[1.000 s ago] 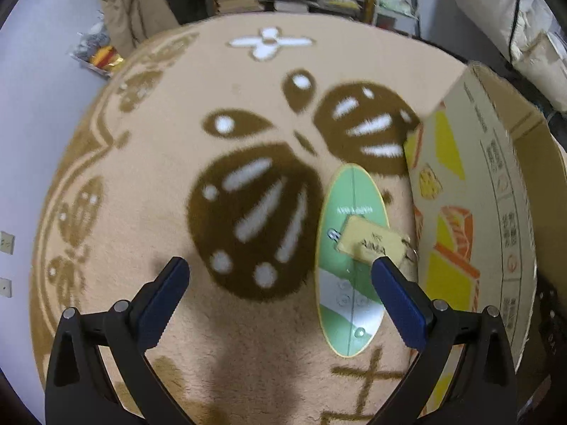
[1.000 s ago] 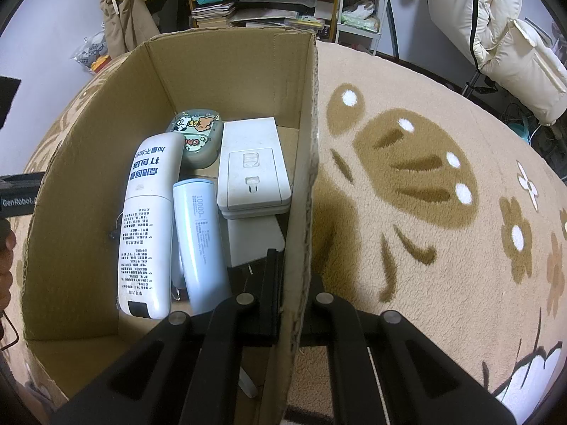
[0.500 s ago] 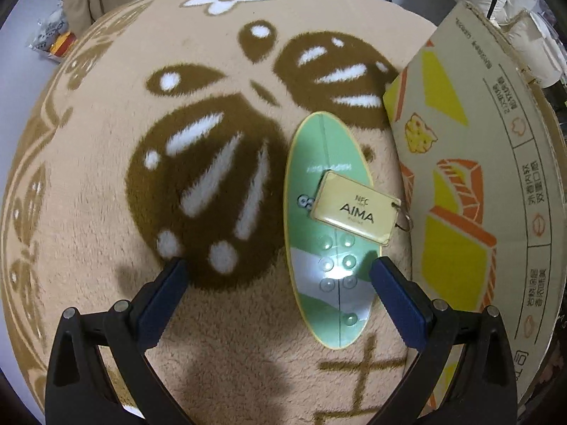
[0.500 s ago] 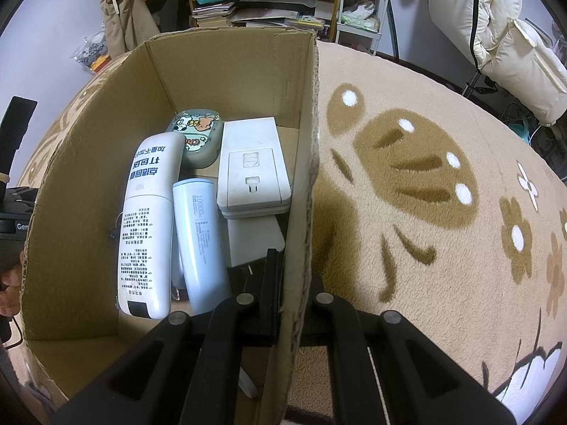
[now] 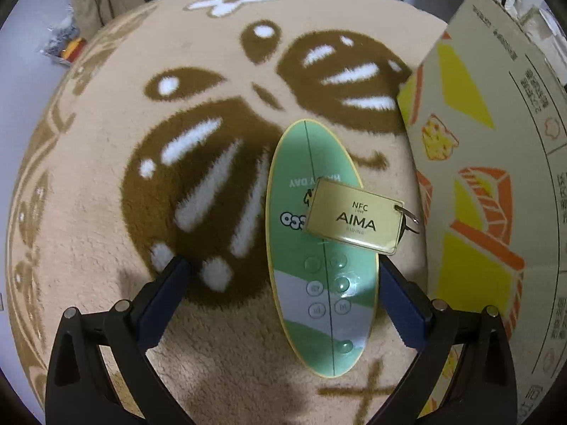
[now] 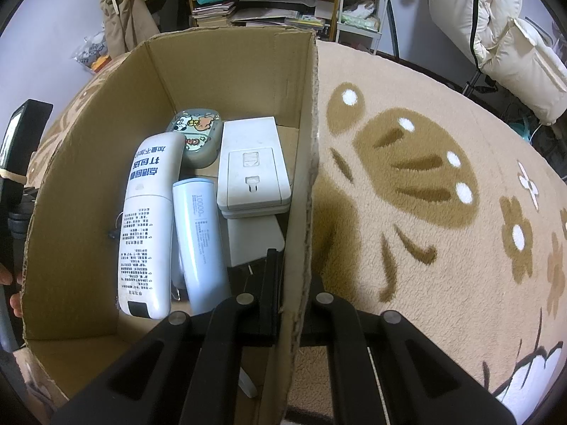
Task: Organize rigid objects
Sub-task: 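Move the left gripper over the green surfboard card and grasp it, then lift the green card, carry it over the box and release it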
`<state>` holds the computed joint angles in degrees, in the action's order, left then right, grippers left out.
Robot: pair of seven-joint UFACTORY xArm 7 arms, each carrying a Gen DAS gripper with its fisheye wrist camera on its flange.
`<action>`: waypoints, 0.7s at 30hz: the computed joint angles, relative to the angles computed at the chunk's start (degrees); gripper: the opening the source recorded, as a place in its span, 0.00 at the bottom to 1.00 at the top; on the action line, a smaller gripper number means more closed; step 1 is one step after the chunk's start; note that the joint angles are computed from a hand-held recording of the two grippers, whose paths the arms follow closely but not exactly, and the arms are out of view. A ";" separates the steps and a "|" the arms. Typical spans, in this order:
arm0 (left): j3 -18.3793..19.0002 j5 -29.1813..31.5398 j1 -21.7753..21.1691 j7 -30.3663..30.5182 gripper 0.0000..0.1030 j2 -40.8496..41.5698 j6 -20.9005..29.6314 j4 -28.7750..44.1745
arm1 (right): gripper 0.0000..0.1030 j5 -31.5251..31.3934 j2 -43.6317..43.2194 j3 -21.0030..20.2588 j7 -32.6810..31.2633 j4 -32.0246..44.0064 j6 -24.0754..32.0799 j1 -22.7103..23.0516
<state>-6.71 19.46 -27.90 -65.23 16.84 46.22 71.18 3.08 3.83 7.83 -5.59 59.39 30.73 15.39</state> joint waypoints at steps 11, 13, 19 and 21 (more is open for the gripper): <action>-0.24 0.17 1.78 -5.52 0.53 -6.72 -0.63 -6.92 | 0.07 -0.07 0.06 0.01 0.14 -0.07 -0.14 0.06; -0.90 2.08 1.25 -5.74 0.53 -6.48 4.10 -4.92 | 0.07 -0.07 0.04 -0.01 0.07 -0.04 -0.07 0.04; -1.16 6.90 0.43 -8.47 0.53 -7.42 14.49 -2.64 | 0.07 -0.04 0.07 -0.01 0.01 -0.05 -0.12 0.02; -1.55 7.92 0.63 -10.01 0.53 -8.91 14.97 -3.19 | 0.07 -0.03 0.07 0.01 0.07 -0.10 -0.17 0.04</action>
<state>-8.26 27.37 -27.28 -75.24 7.93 61.19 67.99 3.05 3.90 7.83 -5.52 59.29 30.56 15.43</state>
